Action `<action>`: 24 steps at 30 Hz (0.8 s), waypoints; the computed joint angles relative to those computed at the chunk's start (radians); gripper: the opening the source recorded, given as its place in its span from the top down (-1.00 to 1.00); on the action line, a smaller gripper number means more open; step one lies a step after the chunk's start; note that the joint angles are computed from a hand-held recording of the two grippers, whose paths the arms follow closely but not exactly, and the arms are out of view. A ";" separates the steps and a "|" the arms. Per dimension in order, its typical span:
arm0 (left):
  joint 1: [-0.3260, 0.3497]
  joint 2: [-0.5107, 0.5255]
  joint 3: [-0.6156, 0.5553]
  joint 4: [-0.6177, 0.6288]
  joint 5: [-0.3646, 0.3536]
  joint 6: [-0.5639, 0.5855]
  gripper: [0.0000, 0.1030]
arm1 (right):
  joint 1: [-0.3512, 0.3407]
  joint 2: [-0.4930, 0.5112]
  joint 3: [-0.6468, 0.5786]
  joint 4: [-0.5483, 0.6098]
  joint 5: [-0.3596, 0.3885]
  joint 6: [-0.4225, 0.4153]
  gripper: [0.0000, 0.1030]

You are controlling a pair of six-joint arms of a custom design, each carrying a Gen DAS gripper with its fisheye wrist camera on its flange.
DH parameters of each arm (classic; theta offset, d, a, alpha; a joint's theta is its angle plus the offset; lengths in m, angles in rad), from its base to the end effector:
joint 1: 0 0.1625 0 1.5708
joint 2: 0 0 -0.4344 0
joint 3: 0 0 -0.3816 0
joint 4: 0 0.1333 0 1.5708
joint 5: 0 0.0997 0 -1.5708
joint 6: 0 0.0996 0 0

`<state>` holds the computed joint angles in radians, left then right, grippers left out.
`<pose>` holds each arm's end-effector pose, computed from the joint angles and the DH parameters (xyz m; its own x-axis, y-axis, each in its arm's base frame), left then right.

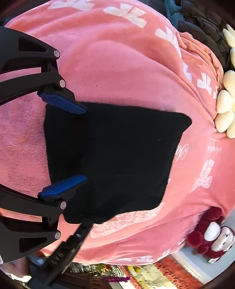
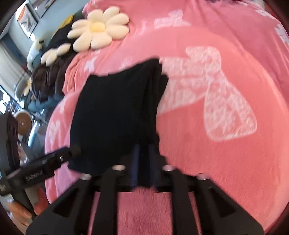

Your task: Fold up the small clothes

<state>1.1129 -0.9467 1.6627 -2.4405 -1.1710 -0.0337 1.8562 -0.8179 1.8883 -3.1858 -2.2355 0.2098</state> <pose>-0.1349 -0.6630 0.1891 -0.8668 0.3237 -0.3793 0.4079 0.8978 -0.1660 0.2396 -0.5612 0.1293 -0.8768 0.2541 0.4081 -0.0595 0.7850 -0.6166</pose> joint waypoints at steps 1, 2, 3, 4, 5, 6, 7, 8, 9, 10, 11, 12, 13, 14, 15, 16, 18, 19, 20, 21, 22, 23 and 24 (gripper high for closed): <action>0.005 0.006 -0.015 0.010 -0.006 -0.002 -0.31 | -0.006 0.009 -0.023 0.010 -0.005 -0.011 -0.17; 0.011 0.018 -0.037 0.027 -0.005 -0.009 -0.31 | -0.016 0.017 -0.046 0.025 -0.005 -0.021 -0.20; 0.013 0.026 -0.050 0.040 -0.001 -0.013 -0.31 | -0.033 0.027 -0.079 0.062 0.005 -0.014 -0.21; 0.015 0.035 -0.064 0.052 -0.002 -0.013 -0.31 | -0.054 0.030 -0.104 0.099 0.050 0.003 -0.23; 0.018 0.045 -0.077 0.060 -0.002 -0.012 -0.31 | -0.076 0.034 -0.122 0.120 0.105 0.029 -0.22; 0.018 0.050 -0.081 0.062 0.004 -0.011 -0.31 | -0.091 0.041 -0.136 0.136 0.143 0.047 -0.15; 0.018 0.054 -0.083 0.062 0.009 -0.008 -0.31 | -0.102 0.051 -0.146 0.133 0.177 0.040 0.01; 0.018 0.059 -0.085 0.060 0.008 -0.003 -0.31 | -0.102 0.057 -0.152 0.126 0.194 0.027 0.40; 0.017 0.061 -0.086 0.060 0.012 -0.004 -0.31 | -0.093 0.063 -0.162 0.126 0.184 0.025 0.56; 0.016 0.063 -0.087 0.062 0.014 -0.008 -0.31 | -0.078 0.057 -0.157 0.107 0.173 0.010 0.62; 0.015 0.065 -0.090 0.065 0.007 -0.013 -0.32 | -0.069 0.044 -0.141 0.070 0.185 -0.004 0.65; 0.012 0.064 -0.090 0.064 0.003 -0.019 -0.32 | -0.064 0.037 -0.134 0.050 0.192 -0.009 0.67; 0.009 0.064 -0.089 0.063 -0.007 -0.022 -0.32 | -0.053 0.020 -0.115 0.022 0.185 -0.019 0.67; 0.008 0.064 -0.090 0.062 -0.024 -0.022 -0.32 | -0.043 0.012 -0.107 0.010 0.163 -0.027 0.67; 0.008 0.064 -0.092 0.060 -0.047 -0.019 -0.32 | -0.032 0.011 -0.103 0.001 0.122 -0.040 0.67; 0.007 0.067 -0.094 0.062 -0.065 -0.014 -0.33 | -0.027 0.019 -0.106 0.012 0.070 -0.050 0.66; -0.010 0.079 -0.087 0.059 -0.032 -0.002 -0.38 | -0.057 0.027 -0.117 0.111 0.057 -0.013 0.57; -0.020 0.087 -0.079 0.052 0.001 0.006 -0.38 | -0.063 0.026 -0.117 0.131 0.053 -0.001 0.53; -0.025 0.090 -0.074 0.049 0.015 0.008 -0.38 | -0.061 0.014 -0.100 0.109 0.064 0.005 0.51; -0.032 0.088 -0.063 0.038 0.036 0.013 -0.38 | -0.048 0.000 -0.082 0.074 0.065 0.001 0.49; -0.035 0.085 -0.056 0.031 0.046 0.017 -0.38 | -0.034 -0.007 -0.069 0.052 0.051 -0.006 0.49; -0.037 0.078 -0.049 0.027 0.049 0.021 -0.39 | -0.010 -0.016 -0.049 0.029 0.022 -0.015 0.49; -0.037 0.072 -0.044 0.030 0.048 0.016 -0.39 | 0.007 -0.020 -0.029 0.011 -0.002 -0.018 0.49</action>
